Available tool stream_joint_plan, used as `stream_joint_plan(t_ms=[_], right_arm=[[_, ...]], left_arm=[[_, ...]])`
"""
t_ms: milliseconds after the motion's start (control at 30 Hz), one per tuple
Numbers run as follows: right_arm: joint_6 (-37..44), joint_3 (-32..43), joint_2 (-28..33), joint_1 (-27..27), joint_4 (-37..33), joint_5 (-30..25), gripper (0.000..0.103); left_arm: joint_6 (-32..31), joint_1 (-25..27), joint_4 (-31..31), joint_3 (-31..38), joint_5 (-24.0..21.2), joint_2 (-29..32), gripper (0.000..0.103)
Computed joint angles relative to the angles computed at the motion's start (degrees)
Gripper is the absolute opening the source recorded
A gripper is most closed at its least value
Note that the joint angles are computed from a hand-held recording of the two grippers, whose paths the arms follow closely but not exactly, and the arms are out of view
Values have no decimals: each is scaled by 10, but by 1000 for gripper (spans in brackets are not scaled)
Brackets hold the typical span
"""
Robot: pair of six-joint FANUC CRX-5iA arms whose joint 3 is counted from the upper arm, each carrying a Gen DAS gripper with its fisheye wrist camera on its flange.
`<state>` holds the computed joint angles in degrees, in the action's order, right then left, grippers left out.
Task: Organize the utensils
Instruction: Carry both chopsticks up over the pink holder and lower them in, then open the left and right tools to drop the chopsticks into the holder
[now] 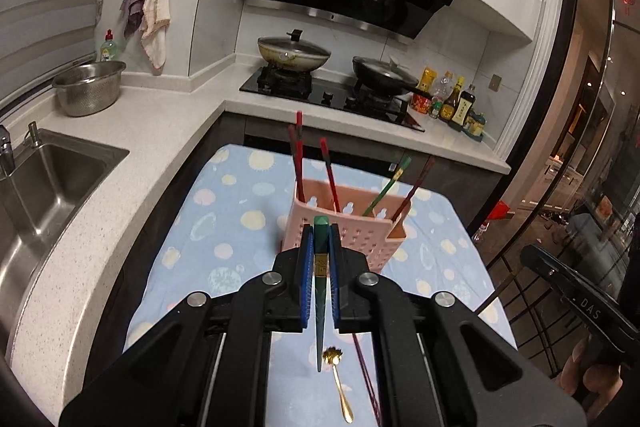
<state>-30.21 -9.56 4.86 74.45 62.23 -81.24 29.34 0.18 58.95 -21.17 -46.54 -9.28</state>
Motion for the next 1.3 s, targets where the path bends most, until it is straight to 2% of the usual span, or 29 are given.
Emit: stream_joint_plan(t_ms=[200, 633, 900, 1300], right_arm=[[16, 8, -9, -29, 35, 15, 7], [45, 45, -4, -114, 105, 62, 7], [52, 61, 9, -157, 118, 96, 7], [70, 61, 29, -188, 44, 149, 7]], left_arm=[[-7, -20, 27, 38, 16, 21, 7], [-26, -82, 87, 145, 89, 85, 7], [0, -98, 51, 195, 110, 131, 7], [72, -96, -30, 229, 95, 181, 7]])
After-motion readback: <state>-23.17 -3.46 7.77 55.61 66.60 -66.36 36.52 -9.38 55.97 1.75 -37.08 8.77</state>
